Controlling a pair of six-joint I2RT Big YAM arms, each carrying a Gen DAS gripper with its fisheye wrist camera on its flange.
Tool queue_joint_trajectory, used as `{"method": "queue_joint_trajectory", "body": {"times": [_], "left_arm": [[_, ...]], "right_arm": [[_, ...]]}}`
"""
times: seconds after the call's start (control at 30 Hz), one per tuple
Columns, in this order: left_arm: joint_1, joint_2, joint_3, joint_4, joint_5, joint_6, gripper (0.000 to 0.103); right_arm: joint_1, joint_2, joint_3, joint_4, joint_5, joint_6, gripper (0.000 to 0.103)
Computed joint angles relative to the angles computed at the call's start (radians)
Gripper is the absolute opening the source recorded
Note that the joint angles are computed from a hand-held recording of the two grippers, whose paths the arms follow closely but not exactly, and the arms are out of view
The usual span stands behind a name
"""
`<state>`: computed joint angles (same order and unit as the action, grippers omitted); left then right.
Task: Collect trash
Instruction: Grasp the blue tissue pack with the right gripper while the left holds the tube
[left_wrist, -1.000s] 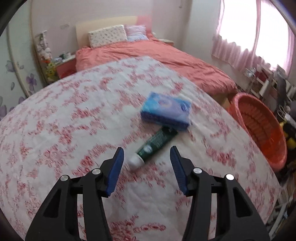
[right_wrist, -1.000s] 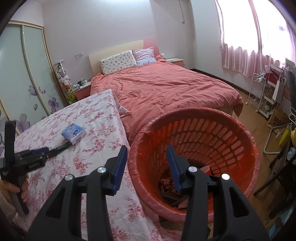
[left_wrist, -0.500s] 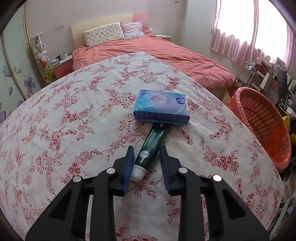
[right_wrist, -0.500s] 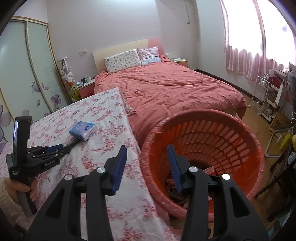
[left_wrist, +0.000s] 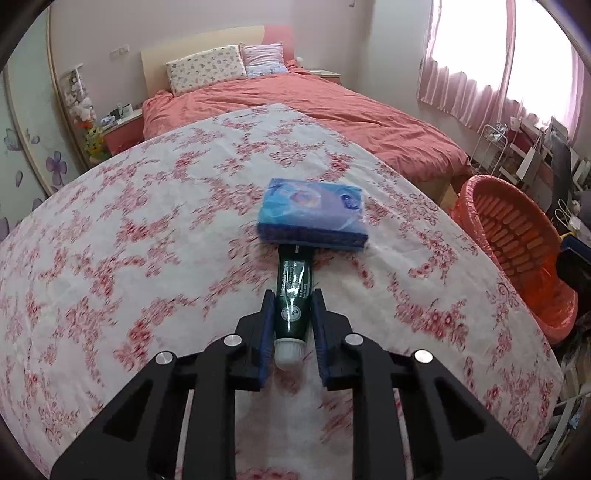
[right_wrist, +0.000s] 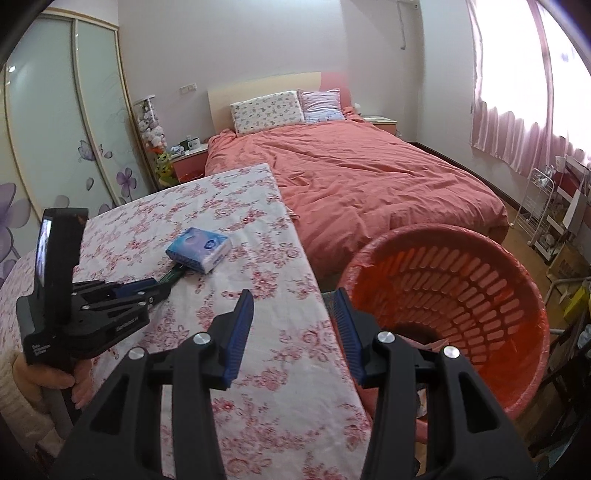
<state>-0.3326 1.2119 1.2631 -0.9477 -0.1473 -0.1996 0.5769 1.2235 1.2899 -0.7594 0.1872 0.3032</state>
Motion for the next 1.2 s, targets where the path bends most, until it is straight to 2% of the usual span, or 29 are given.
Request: {"method": "queue_joint_trajectory", "body": {"times": [0.17,0.4,0.47,0.53,0.7,0.77,0.87,0.93,1.0,1.2], "left_arm": [[0.056,-0.073,-0.057,-0.013,0.006,0.004,0.020],[0.188,-0.160,-0.103,-0.044,-0.014,0.028,0.020],[0.234,-0.176,-0.108,-0.048,-0.005,0.028,0.020],[0.272,-0.184,-0.110,-0.052,0.012,0.028,0.020],[0.320,-0.189,-0.112,-0.050,0.036,0.026,0.020],[0.328,-0.184,-0.110,-0.046,0.044,0.024,0.020],[0.331,-0.176,-0.111,-0.042,0.049,0.025,0.020],[0.338,-0.179,-0.115,-0.042,0.055,0.028,0.020],[0.340,-0.178,-0.116,-0.042,0.063,0.026,0.020],[0.331,-0.185,-0.113,-0.050,0.065,0.008,0.020]], "right_arm": [[0.028,0.046,0.036,-0.005,-0.016,0.004,0.045],[0.066,0.179,0.148,-0.017,-0.072,-0.011,0.045],[0.074,0.233,0.202,-0.028,-0.080,-0.032,0.052],[0.083,0.286,0.255,-0.033,-0.075,-0.063,0.071],[0.087,0.440,0.426,-0.110,-0.040,-0.159,0.081],[0.080,0.487,0.482,-0.155,-0.048,-0.168,0.081],[0.068,0.529,0.528,-0.200,-0.104,-0.169,0.080],[0.067,0.537,0.535,-0.220,-0.122,-0.173,0.068],[0.072,0.519,0.507,-0.204,-0.117,-0.181,0.062],[0.084,0.478,0.456,-0.184,-0.121,-0.145,0.059]]}}
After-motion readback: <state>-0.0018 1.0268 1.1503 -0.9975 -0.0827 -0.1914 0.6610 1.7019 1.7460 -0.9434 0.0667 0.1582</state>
